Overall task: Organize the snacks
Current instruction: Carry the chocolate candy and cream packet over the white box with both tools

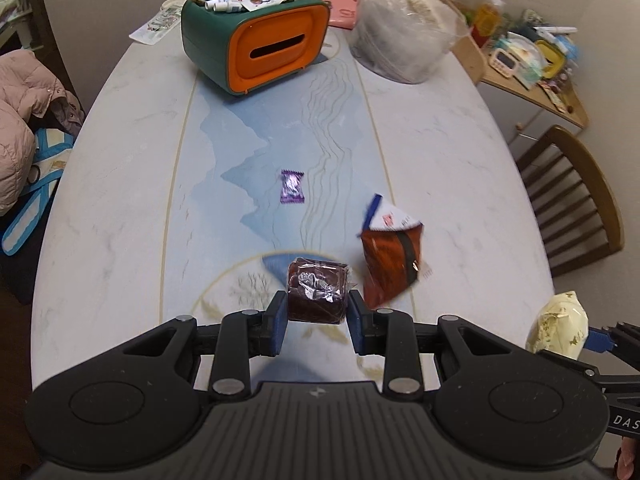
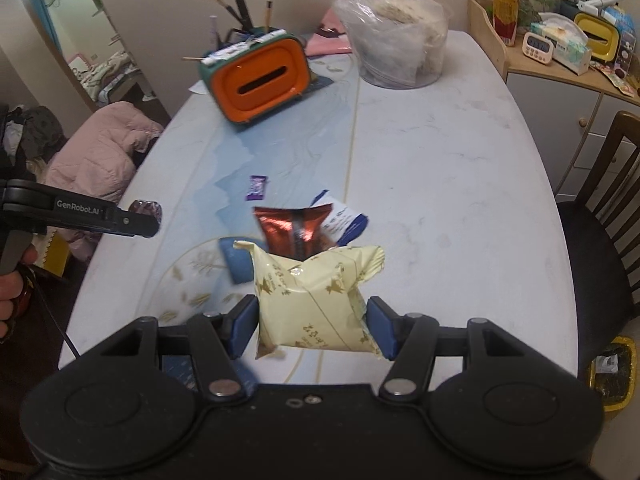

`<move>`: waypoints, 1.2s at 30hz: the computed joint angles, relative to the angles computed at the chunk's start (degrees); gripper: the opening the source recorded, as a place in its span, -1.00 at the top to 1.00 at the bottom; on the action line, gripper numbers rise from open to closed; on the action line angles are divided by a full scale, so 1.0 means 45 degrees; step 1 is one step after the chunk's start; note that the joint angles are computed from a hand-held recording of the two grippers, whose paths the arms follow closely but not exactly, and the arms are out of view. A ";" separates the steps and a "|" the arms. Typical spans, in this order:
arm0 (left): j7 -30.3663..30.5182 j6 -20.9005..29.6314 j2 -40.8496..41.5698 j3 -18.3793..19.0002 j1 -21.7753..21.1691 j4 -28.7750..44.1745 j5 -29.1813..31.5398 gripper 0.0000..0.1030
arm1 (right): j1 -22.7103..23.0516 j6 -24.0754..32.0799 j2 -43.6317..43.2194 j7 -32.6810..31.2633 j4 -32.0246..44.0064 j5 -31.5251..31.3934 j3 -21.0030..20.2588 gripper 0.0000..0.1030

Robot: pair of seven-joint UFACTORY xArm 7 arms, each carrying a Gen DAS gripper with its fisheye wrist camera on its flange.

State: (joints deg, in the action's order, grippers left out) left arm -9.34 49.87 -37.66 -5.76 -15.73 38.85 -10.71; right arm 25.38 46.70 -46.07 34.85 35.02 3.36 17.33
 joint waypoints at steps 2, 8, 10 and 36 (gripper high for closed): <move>-0.0028 0.0444 -0.0742 0.0057 -0.0054 -0.0238 -0.0030 0.42 | 0.0215 0.0213 -0.0364 0.0266 0.0000 0.0179 0.0169 -0.14; 0.0263 0.2000 -0.2939 0.0199 -0.0311 -0.0887 -0.0146 0.42 | 0.0867 0.0835 -0.1242 0.1115 0.0048 0.0535 0.0849 -0.14; 0.0315 0.2601 -0.3608 0.0199 -0.0323 -0.1077 -0.0156 0.42 | 0.1057 0.1051 -0.1403 0.1364 0.0133 0.0576 0.1097 -0.14; 0.0846 0.8071 -1.0724 -0.0267 -0.0815 -0.4303 -0.1156 0.41 | 0.3543 0.1543 -0.0182 0.5340 0.0646 0.0870 0.3810 -0.14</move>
State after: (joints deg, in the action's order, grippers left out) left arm -5.54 86.19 -85.92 -6.96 -19.40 19.49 -15.91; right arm 41.32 53.64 -46.88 58.88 37.93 7.28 34.48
